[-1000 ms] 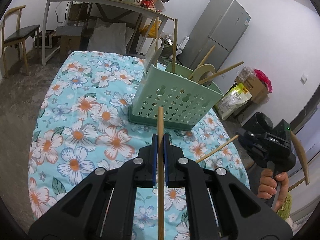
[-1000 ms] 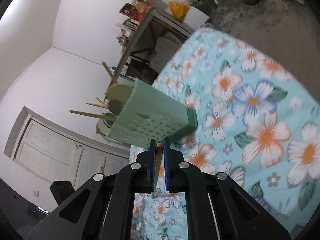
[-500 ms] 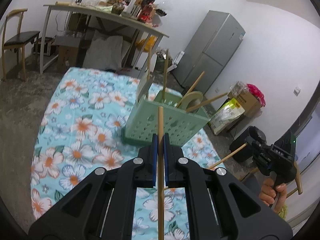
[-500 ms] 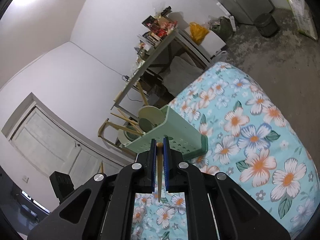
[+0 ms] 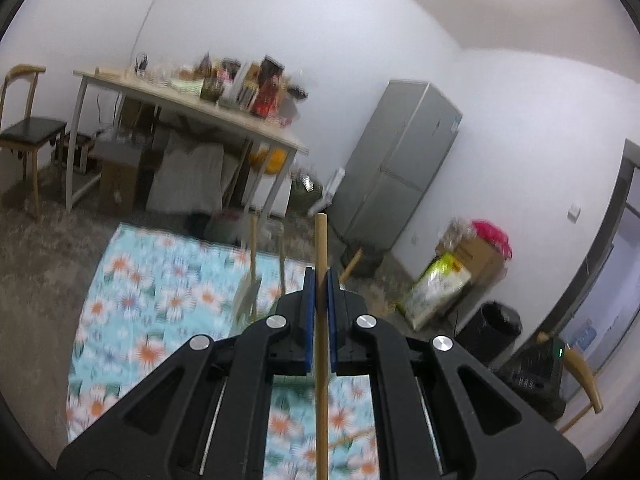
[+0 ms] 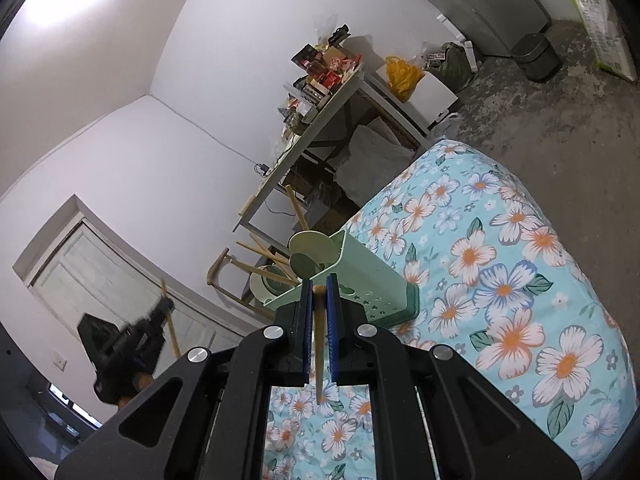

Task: Organize utensils
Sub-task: 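Carry both held chopsticks up to the green holder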

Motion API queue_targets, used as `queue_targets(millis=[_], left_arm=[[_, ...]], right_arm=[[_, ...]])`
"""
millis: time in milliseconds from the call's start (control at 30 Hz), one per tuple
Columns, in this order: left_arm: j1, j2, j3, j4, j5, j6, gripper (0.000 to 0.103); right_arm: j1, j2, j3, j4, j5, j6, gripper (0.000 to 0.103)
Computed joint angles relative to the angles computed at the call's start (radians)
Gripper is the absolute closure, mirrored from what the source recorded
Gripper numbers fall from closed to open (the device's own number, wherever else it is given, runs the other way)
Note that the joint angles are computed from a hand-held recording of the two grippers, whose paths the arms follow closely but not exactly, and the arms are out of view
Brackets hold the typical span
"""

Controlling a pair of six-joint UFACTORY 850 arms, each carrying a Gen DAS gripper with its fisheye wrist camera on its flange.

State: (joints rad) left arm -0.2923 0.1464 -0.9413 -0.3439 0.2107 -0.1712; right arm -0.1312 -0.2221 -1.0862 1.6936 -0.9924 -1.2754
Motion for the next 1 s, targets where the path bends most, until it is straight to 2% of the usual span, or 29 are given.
queue_targets(millis=[167, 467, 567, 767, 1000], left_arm=[[-0.001, -0.048, -0.067, -0.045, 0.114, 0.032, 0.098], [-0.039, -0.184, -0.231, -0.223, 0.303, 0.242, 0.098], [-0.041, -0.235, -0.281, -0.209, 0.324, 0.22, 0.098], [-0.045, -0.332, -0.359, -0.287, 0.36, 0.295, 0.098], [-0.037, -0.405, -0.395, -0.342, 0.396, 0.345, 0.098]], right_arm=[[-0.013, -0.002, 0.003, 0.007, -0.016, -0.002, 0.096], [-0.031, -0.016, -0.002, 0.016, -0.053, -0.001, 0.096], [-0.037, -0.028, -0.011, 0.016, -0.069, 0.007, 0.096], [-0.045, -0.054, -0.032, 0.017, -0.086, 0.016, 0.096], [-0.045, -0.089, -0.062, 0.006, -0.088, 0.035, 0.096]])
